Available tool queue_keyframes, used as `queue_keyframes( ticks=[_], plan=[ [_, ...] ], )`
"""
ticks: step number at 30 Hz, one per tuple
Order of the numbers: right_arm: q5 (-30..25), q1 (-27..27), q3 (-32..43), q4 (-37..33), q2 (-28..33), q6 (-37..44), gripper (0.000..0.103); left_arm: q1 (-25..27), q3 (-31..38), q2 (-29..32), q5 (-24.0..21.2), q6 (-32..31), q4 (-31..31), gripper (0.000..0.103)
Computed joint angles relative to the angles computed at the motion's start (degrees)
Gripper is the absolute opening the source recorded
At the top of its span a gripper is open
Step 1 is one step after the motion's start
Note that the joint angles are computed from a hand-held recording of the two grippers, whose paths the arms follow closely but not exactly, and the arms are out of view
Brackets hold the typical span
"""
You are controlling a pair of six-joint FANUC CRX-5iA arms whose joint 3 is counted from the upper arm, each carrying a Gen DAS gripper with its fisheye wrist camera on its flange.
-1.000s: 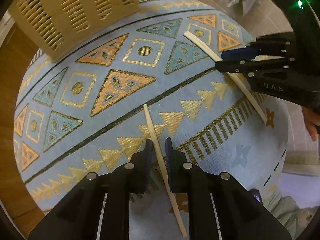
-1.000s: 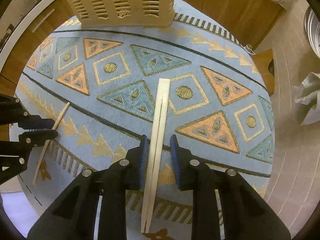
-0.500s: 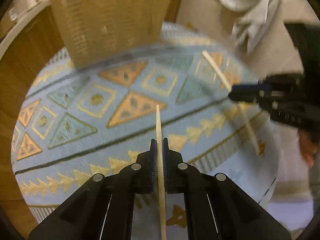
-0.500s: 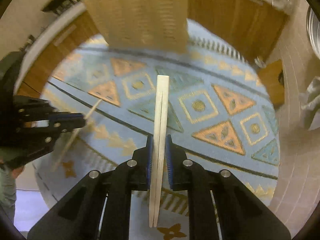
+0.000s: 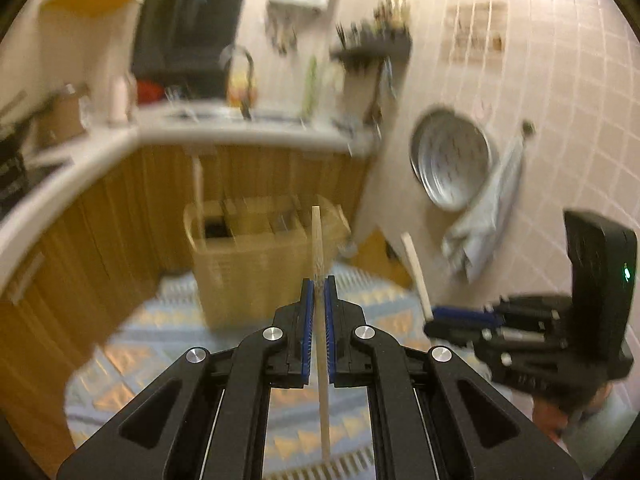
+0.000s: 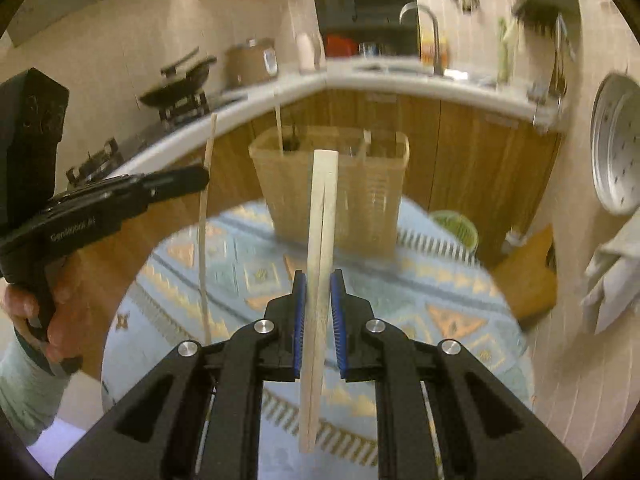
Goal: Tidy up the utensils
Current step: 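Lift and carry the chopsticks over the basket with both tools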
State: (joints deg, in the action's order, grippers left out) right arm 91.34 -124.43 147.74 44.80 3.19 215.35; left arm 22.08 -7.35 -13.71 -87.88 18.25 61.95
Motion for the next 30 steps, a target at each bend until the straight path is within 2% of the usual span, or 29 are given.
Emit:
queue_keyframes(
  ticks=[4, 5, 8, 10, 12, 15, 20, 23, 25, 28, 30],
  plan=[
    [-0.9, 2.6, -2.1, 9.4, -1.0, -1.1, 0.011, -2.7, -2.5, -0.4, 7.2, -0.1, 8.4, 0.003],
    [-2.3, 3.3, -1.9, 12.0, -0.7, -2.0, 0.011, -2.5, -2.4, -0.3, 7.8, -0.2, 10.2, 0.003],
    [-2.1, 6.4, -3.8, 22.4, -2.1, -3.6, 0.011, -5.6, -5.0, -1.8, 17.1, -2.5, 17.0, 0.003],
    [-3.4, 6.5, -5.4, 26.8, -2.8, -5.5, 0.011, -6.9, -3.8, -1.1, 19.2, -1.1, 18.6, 0.003],
    [-4.0, 5.8, -7.2, 29.5, -3.9, -6.6, 0.011, -9.2, -3.0, -0.3, 23.3, -0.1, 20.8, 0.003],
    [-5.5, 2.7, -9.4, 30.0, -5.2, -8.0, 0.011, -11.7, -1.8, 0.9, 27.6, 0.0, 21.9, 0.003],
    [-4.0, -1.0, -13.0, 33.5, -10.3, -11.1, 0.011, -17.1, -2.8, 1.3, 39.3, -4.6, 23.8, 0.003],
    [-6.2, -4.8, -11.5, 30.6, -11.0, -15.2, 0.011, -20.1, -2.6, 2.6, 46.1, -5.8, 23.4, 0.003],
    [-6.9, -7.3, -10.6, 28.5, -11.4, -17.1, 0.011, -21.3, -2.6, 3.5, 48.5, -6.2, 23.7, 0.003],
    [-6.9, -9.3, -9.4, 26.7, -11.8, -19.2, 0.011, -21.9, -2.9, 4.7, 48.8, -5.8, 24.9, 0.003],
    [-7.4, -10.6, -9.0, 25.1, -12.1, -19.8, 0.011, -23.6, -4.7, 4.2, 52.3, -9.1, 27.1, 0.003]
  ],
)
